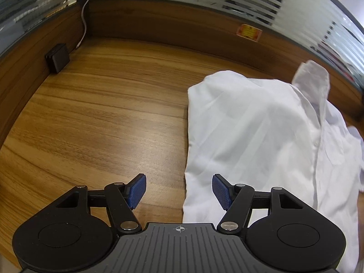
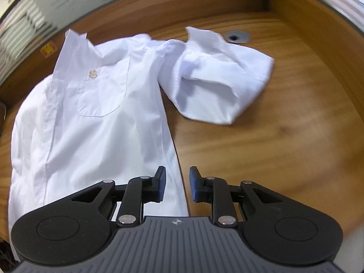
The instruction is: Fold clothes
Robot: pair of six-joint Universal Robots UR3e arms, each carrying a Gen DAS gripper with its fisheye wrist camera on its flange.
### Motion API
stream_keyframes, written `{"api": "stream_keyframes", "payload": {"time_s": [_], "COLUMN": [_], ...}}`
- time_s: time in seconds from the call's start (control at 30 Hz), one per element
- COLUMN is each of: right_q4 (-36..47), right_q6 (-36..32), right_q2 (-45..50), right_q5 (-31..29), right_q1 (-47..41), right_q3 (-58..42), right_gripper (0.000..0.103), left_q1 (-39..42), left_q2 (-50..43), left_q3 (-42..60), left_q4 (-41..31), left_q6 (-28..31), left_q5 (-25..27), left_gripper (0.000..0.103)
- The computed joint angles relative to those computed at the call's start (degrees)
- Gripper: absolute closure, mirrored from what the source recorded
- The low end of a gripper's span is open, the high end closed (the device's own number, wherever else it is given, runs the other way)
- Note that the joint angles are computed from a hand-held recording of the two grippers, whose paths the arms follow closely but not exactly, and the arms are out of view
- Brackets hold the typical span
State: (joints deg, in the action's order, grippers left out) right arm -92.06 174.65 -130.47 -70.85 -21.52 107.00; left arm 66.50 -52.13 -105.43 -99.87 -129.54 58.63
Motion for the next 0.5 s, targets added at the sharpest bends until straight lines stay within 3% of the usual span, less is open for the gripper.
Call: {"api": "stream_keyframes", "payload": {"time_s": [0.17,0.3,0.5], "right_q4": [-9.18,-12.72,-15.39], "right_q6": [-2.76,-3.81,-2.92], "right_q2": [11.5,19.41,26.21], "right_q5": [4.95,6.8,4.42], "right_q1": [1.2,3.0,6.83], "right_q3": [-0.07,-2.2,-5.26], "right_gripper": [0.062,0.061,0.066], "left_q1": [-5.47,-8.58,-11.8], "left_q2": [-2.04,-6.6,-14.65], "left_q3": [-4.15,-5.04,-4.83], "left_q4": [11.2,16.81,23.31], "left_q6": [-8.75,-11.77,-13.6], "left_q5": [0.93,1.16,0.35], "left_gripper": [0.036,0.036,0.036]}}
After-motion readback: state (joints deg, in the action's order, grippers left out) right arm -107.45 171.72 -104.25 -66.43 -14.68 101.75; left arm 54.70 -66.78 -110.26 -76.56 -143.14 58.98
